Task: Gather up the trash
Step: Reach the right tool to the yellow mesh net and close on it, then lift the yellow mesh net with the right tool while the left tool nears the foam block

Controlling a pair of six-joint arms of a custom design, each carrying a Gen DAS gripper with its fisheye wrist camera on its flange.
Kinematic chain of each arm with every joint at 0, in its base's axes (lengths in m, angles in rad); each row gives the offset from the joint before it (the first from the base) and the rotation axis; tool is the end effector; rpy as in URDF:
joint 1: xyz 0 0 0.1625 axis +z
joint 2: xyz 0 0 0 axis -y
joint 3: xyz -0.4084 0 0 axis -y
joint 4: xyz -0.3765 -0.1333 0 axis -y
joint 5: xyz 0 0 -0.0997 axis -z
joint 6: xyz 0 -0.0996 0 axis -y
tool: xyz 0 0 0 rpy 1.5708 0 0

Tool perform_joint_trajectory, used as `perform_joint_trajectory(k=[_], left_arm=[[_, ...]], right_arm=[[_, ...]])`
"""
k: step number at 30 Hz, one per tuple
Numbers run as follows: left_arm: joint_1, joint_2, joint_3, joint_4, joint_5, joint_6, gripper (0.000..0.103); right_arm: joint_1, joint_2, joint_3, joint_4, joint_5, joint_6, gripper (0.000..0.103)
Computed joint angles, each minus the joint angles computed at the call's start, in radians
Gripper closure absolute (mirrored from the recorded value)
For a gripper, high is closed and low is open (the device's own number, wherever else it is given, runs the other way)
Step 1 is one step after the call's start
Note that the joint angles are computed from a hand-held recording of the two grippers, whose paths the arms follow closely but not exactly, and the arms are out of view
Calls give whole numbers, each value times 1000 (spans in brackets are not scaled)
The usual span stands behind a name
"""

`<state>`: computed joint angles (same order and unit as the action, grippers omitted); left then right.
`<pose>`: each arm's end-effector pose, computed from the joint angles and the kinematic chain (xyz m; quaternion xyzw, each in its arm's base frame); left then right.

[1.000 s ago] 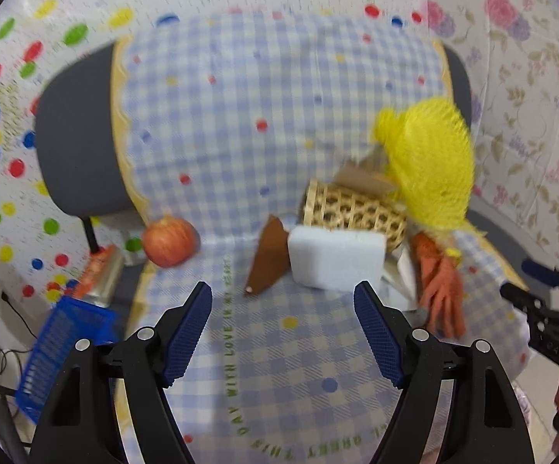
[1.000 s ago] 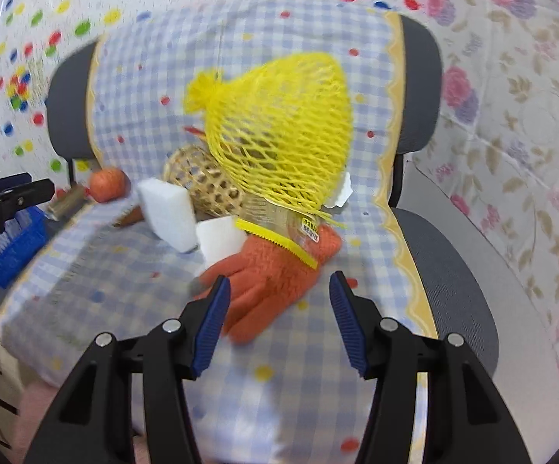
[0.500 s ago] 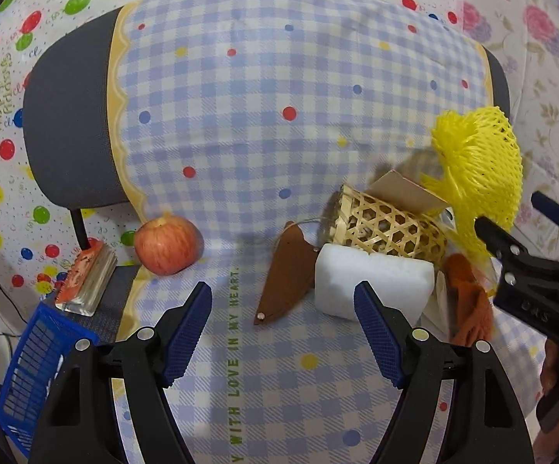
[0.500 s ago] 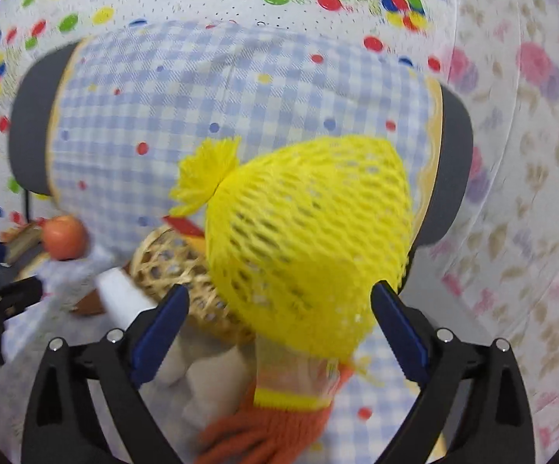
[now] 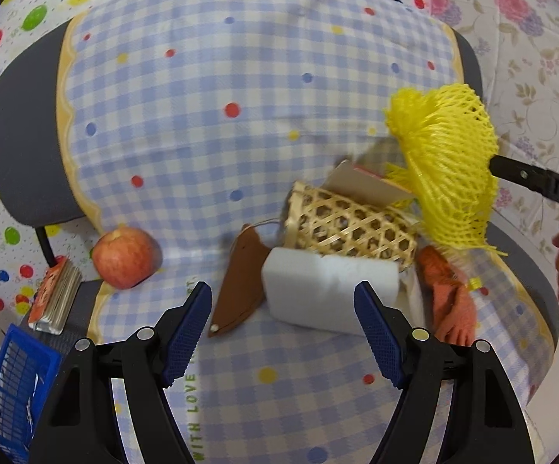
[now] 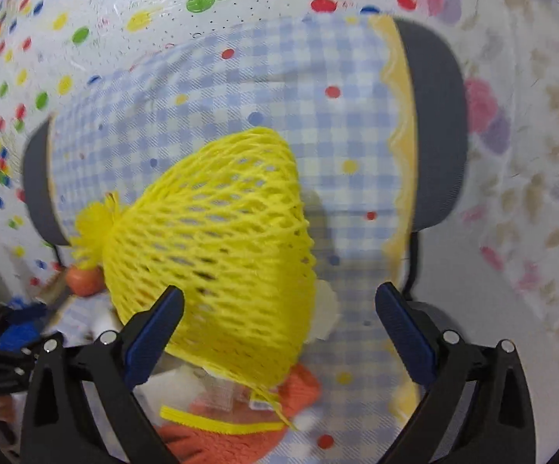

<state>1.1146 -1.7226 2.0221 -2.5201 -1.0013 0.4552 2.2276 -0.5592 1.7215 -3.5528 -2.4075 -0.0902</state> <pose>-0.0207 -0.4667 0.4487 0.3197 0.8562 -0.3065 0.2661 0.4210 -0.4489 0.0610 0.1551 -0.8394 0.4538 0.2560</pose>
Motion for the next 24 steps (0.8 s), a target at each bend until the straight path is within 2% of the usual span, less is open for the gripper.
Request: perform_joint_trajectory(k=[5,10,11,12,13,14,15,16,17,18,19,20,22,24], left_arm=[[-17,13,6,-17,4,-1,27],[-14,17,8,-13,7,-1,27],[-14,16,9,-11,7,0,27],[-14,14,10,-9,8,0,27],[-15,10,12,-7,13,0,27],[-17,5,13,-5,16,-1,27],[-19,0,14,-1,18,-1,27],[-24,-9,18,1,21,0,27],[-29,-21,23,2,26,3,27],[-33,-28,26,1,29,4,27],[-39,-42,31,5,33,3,27],[-42,-50,34,8,34,3,25],[-47,-66,48,1,42,3,20],[-50,-75,66,-8,48,0,18]], right_arm=[[-58,-25,5,33,188,-20,6],[-120,-41,9,76,443,32,6],[-120,-37,6,81,473,33,12],[-113,-31,0,85,478,29,25],[-105,-26,-5,88,476,30,32],[-95,-22,-11,97,472,32,45],[-80,-19,-17,106,461,34,58],[-66,-18,-21,109,444,32,65],[-41,-16,-21,94,414,25,76],[-26,-19,-21,81,399,22,81],[-7,-18,-25,64,375,21,82],[23,-15,-30,43,318,23,84],[104,7,-52,-14,115,2,85],[166,56,-107,-56,-94,-67,89]])
